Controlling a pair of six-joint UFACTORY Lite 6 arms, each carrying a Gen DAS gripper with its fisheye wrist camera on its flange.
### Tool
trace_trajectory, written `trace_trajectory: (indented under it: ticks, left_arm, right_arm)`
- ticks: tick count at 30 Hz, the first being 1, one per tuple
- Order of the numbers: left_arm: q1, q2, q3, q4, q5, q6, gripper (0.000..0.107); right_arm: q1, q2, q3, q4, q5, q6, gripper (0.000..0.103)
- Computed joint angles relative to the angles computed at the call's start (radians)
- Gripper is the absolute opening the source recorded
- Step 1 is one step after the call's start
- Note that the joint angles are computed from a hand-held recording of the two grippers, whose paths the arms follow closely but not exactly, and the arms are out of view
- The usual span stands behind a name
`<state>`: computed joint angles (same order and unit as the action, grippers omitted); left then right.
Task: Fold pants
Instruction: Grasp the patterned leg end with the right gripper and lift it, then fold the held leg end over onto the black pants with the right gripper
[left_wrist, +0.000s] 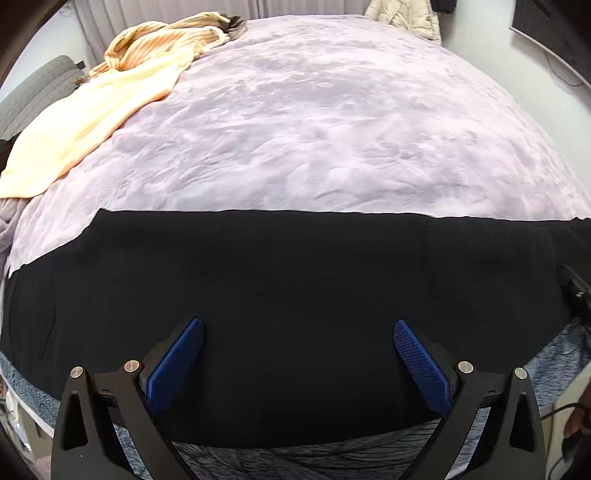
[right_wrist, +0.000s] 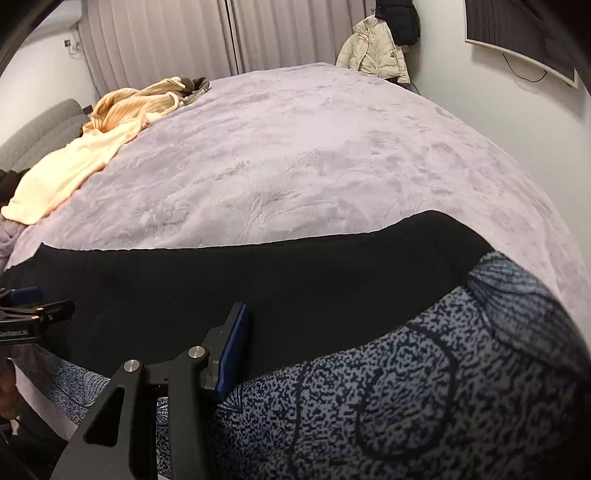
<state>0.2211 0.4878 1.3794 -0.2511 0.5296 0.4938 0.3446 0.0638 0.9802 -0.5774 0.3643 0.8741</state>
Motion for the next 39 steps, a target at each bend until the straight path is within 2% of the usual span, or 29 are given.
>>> trace_trajectory:
  ticks: [4, 7, 13, 15, 18, 21, 23, 25, 26, 29, 30, 33, 36, 39]
  left_arm:
    - [-0.056, 0.006, 0.007, -0.016, 0.021, 0.017, 0.103]
    - [-0.125, -0.003, -0.011, 0.037, -0.023, -0.051, 0.103]
    - [-0.231, 0.121, 0.151, 0.262, -0.040, -0.301, 0.103]
    - [-0.233, 0.130, 0.167, 0.280, -0.031, -0.328, 0.103]
    - [-0.213, 0.057, 0.049, 0.269, -0.089, -0.267, 0.103]
    - [-0.146, -0.064, -0.145, 0.106, -0.156, -0.075, 0.103]
    - [-0.125, -0.097, -0.199, 0.039, -0.182, 0.003, 0.103]
    - [-0.138, -0.090, -0.199, 0.046, -0.180, -0.022, 0.103]
    - [-0.139, -0.055, -0.161, 0.057, -0.170, -0.036, 0.103]
    - [-0.166, -0.034, -0.143, 0.105, -0.196, -0.079, 0.103]
    - [-0.156, -0.027, -0.117, 0.067, -0.158, -0.037, 0.103]
    - [-0.026, 0.020, 0.042, -0.181, 0.085, 0.195, 0.103]
    - [0.145, 0.069, 0.175, -0.317, 0.207, 0.290, 0.103]
    - [0.278, 0.188, 0.364, -0.331, 0.310, 0.294, 0.103]
  right_arm:
    - [0.005, 0.029, 0.038, 0.010, 0.023, 0.002, 0.051]
    - [0.007, 0.043, 0.039, -0.029, 0.024, 0.033, 0.051]
    - [0.007, 0.083, 0.076, -0.025, 0.043, 0.043, 0.051]
    - [0.007, 0.088, 0.080, -0.029, 0.051, 0.043, 0.051]
    - [0.011, 0.097, 0.089, -0.043, 0.057, 0.050, 0.051]
    - [0.008, 0.097, 0.083, -0.040, 0.051, 0.040, 0.051]
    - [0.012, 0.099, 0.085, -0.055, 0.057, 0.051, 0.051]
    - [0.019, 0.101, 0.098, -0.040, 0.070, 0.050, 0.045]
    - [0.033, 0.096, 0.107, -0.042, 0.085, 0.068, 0.037]
    - [0.098, 0.081, 0.149, -0.114, 0.144, 0.139, 0.025]
    - [0.119, 0.076, 0.167, -0.127, 0.163, 0.146, 0.023]
    - [0.201, 0.059, 0.230, -0.160, 0.225, 0.177, 0.022]
    - [0.306, 0.079, 0.328, -0.219, 0.277, 0.227, 0.022]
    - [0.431, 0.195, 0.504, -0.278, 0.332, 0.230, 0.022]
